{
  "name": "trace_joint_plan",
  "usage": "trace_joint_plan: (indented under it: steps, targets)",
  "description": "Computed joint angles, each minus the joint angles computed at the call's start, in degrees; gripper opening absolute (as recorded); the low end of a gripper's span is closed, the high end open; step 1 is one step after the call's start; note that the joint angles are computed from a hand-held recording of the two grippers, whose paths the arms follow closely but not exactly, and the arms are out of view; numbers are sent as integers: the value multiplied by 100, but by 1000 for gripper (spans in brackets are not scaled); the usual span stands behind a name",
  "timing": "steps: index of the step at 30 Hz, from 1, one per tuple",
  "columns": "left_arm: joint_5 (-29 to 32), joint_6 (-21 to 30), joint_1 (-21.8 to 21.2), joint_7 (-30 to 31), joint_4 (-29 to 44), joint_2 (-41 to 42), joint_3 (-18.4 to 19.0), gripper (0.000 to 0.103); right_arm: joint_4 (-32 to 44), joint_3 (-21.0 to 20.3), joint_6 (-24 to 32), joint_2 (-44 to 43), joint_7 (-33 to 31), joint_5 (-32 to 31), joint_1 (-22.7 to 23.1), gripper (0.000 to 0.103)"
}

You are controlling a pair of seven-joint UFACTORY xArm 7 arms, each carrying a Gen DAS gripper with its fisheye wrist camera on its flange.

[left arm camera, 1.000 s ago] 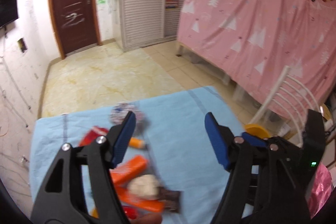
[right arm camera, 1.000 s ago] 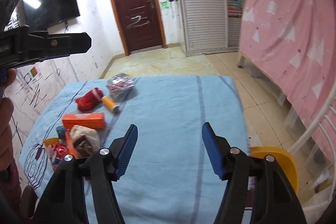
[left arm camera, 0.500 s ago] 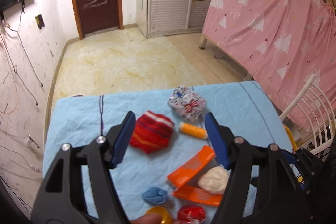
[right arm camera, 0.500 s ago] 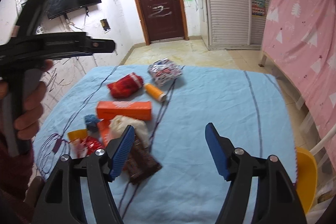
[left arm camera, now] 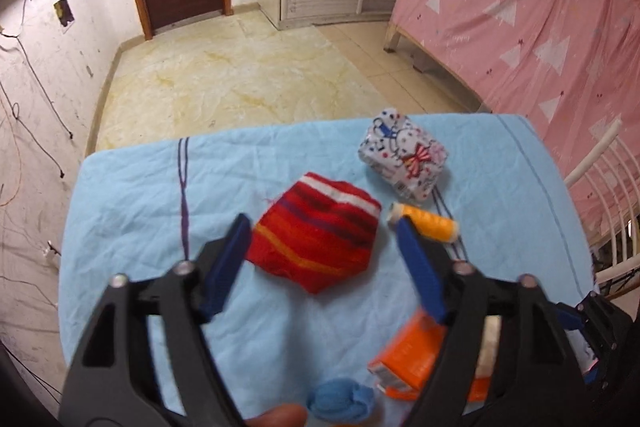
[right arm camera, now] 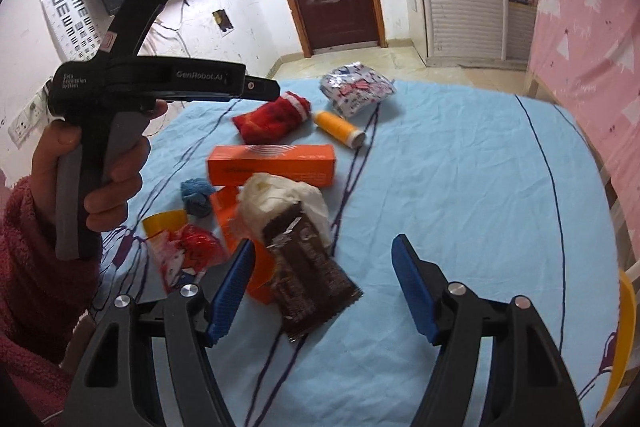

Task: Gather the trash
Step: 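Grasp the chocolate wrapper with the right gripper while the left grasps the red sock, then carry the chocolate wrapper and red striped sock to the yellow bucket and release both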

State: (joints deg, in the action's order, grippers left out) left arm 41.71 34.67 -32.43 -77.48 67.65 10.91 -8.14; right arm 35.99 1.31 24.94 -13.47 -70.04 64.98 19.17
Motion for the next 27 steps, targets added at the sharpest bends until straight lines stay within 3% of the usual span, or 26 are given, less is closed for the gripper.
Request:
trace_joint_plan:
  steps: [4, 6, 8, 11, 17, 27]
  targets:
    - [-224, -111, 96, 378, 96, 225, 28, 80, 86, -4, -15, 151, 40, -4, -63, 64]
    - [-368, -172, 112, 535, 131, 332, 57, 80, 100, 3, -27, 169, 46, -3, -94, 59]
    - [-611, -326, 154, 742, 133, 423, 67, 80, 68, 27, -89, 125, 79, -42, -120, 41]
    - [-528, -222, -16, 762, 189, 504, 175, 67, 41, 107, -233, 189, 289, -384, -120, 26]
    - [-364, 52, -154, 675, 200, 436, 216, 17, -61, 81, -588, 203, 162, -247, 39, 20]
    - [80, 396, -254, 185, 63, 110, 87, 15, -95, -21, -636, 8, 175, -220, 118, 20]
